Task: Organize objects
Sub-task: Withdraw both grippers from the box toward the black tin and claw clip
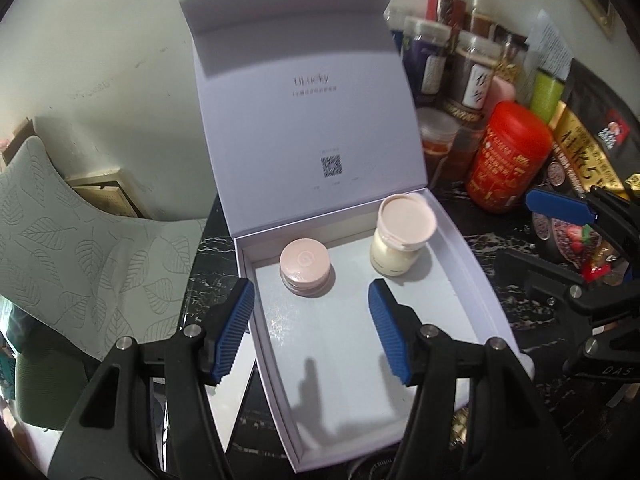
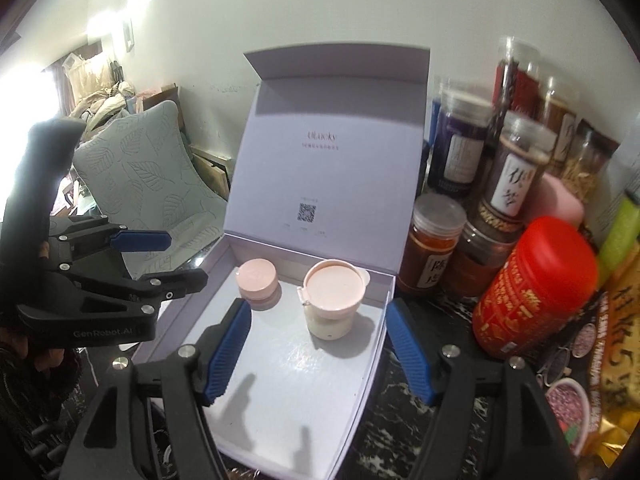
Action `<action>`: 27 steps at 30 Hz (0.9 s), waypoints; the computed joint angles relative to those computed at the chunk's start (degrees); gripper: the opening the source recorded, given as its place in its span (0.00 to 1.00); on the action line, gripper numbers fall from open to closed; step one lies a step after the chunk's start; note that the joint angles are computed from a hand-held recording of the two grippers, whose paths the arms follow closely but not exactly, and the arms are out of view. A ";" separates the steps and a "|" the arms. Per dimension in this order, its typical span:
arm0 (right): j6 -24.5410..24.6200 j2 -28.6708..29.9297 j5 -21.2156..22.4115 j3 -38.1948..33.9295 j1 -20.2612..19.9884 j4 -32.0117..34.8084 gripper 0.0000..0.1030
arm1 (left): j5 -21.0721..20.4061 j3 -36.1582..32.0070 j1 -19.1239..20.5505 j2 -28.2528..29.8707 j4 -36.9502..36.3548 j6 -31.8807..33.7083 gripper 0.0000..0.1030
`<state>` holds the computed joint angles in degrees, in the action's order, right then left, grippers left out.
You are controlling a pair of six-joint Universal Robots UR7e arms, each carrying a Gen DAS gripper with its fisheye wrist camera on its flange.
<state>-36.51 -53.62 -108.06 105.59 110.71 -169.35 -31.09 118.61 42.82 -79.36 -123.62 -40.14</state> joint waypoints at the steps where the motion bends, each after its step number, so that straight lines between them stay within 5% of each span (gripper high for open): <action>1: 0.03 -0.52 -0.10 0.50 0.28 -0.18 0.70 | 0.22 0.03 -0.87 -0.49 1.38 -1.30 0.58; 27: 1.93 -13.69 -1.72 13.69 4.18 -4.04 0.78 | 1.24 4.64 -15.67 -8.19 21.98 -23.15 0.82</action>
